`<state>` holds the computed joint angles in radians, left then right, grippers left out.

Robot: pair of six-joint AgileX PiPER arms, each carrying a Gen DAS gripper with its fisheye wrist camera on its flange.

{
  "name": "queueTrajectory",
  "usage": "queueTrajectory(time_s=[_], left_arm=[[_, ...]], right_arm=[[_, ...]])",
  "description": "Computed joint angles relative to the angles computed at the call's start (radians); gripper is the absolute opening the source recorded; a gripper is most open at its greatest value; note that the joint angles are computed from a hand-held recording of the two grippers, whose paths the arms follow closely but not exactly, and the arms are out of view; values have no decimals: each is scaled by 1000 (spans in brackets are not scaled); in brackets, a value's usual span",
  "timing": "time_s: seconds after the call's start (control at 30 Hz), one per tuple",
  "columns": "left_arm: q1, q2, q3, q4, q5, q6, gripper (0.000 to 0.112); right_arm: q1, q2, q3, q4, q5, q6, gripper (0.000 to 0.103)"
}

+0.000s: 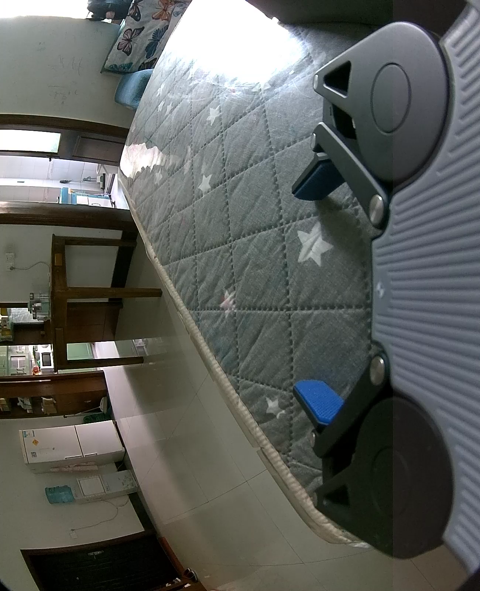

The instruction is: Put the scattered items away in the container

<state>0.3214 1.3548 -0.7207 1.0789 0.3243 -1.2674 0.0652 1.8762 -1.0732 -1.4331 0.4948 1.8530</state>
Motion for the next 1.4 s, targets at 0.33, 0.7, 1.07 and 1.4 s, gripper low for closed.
queueTrajectory(time_s=[0.33, 0.7, 1.07, 1.4], left_arm=[[0, 0, 0, 1, 0, -1, 103], [-1, 0, 0, 0, 1, -1, 103], [-1, 0, 0, 0, 1, -1, 103], [-1, 0, 0, 0, 1, -1, 103]], right_arm=[[0, 0, 0, 0, 0, 0, 103], [0, 0, 0, 0, 0, 0, 103], [0, 0, 0, 0, 0, 0, 103], [0, 0, 0, 0, 0, 0, 103]])
